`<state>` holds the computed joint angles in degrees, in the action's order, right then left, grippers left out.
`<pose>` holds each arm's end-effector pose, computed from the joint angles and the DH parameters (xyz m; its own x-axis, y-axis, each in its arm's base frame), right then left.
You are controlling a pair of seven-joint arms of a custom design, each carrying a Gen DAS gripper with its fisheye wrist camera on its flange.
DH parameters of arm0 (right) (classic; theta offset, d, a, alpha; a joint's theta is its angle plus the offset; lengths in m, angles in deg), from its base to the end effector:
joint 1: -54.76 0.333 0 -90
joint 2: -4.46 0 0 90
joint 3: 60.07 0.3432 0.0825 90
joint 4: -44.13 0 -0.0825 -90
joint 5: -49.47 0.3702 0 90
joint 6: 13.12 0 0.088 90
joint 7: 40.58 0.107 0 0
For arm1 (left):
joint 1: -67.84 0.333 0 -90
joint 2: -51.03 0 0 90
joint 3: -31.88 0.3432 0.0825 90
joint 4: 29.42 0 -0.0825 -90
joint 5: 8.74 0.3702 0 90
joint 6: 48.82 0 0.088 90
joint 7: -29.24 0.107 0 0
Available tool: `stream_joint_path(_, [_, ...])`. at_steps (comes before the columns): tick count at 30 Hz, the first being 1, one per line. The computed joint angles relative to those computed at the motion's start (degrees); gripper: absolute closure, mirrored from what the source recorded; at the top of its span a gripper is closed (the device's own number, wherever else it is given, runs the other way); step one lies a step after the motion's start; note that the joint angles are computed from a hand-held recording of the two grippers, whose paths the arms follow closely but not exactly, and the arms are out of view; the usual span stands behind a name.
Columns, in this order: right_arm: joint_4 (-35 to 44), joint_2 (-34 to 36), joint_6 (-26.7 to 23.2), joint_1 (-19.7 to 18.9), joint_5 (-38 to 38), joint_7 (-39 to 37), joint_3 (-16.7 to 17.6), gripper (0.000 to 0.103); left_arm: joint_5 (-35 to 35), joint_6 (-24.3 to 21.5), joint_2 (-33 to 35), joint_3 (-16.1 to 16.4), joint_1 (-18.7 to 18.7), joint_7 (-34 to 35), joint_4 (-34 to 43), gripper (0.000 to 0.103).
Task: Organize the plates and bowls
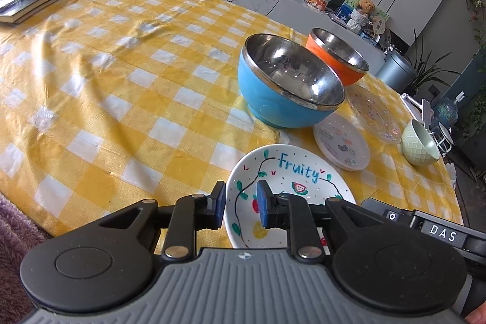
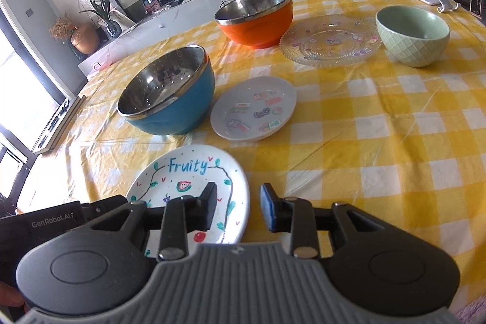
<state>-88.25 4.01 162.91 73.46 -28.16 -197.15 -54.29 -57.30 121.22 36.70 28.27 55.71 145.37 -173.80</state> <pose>0.4278 0.2811 0.4282 -0.0632 -0.9179 -0.3917 -0.7166 0.3149 -0.6224 0.4493 -0.0748 0.4684 -0.0659 -0.9417 0.3300 -0.7795 -0.1579 -0.6062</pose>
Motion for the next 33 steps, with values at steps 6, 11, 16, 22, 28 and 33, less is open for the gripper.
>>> stream_joint_path(6, [-0.9, -2.5, -1.4, -1.3, -7.3, 9.3, -0.3, 0.071, -6.0, -2.1, -1.0, 1.1, -3.7, 6.0, 2.2, 0.073])
stream_joint_path(11, [-2.6, -5.0, -3.3, -3.1, -10.2, 15.4, -0.8, 0.071, -10.4, -4.9, 1.2, -0.4, -4.9, 10.4, 6.7, 0.071])
stream_joint_path(16, [-3.8, -6.6, -4.1, -5.2, -11.7, 20.8, -1.8, 0.07, -9.8, -6.2, 5.2, -3.5, -3.9, 9.5, 12.0, 0.071])
stream_joint_path(22, [-3.6, -6.6, -1.4, -7.9, -6.5, 17.6, -3.4, 0.07, -4.5, -7.4, 11.6, -6.7, -2.6, 5.2, 19.5, 0.071])
stream_joint_path(28, [-0.5, -3.2, 0.5, -11.2, 3.4, 9.9, -4.0, 0.07, 6.7, -9.4, 19.3, -8.3, -0.9, -6.1, 28.1, 0.071])
stream_joint_path(33, [3.1, 2.1, 3.3, -11.7, 8.8, 7.2, -5.4, 0.071, 15.8, -10.6, 25.2, -8.5, -0.5, -14.9, 33.7, 0.071])
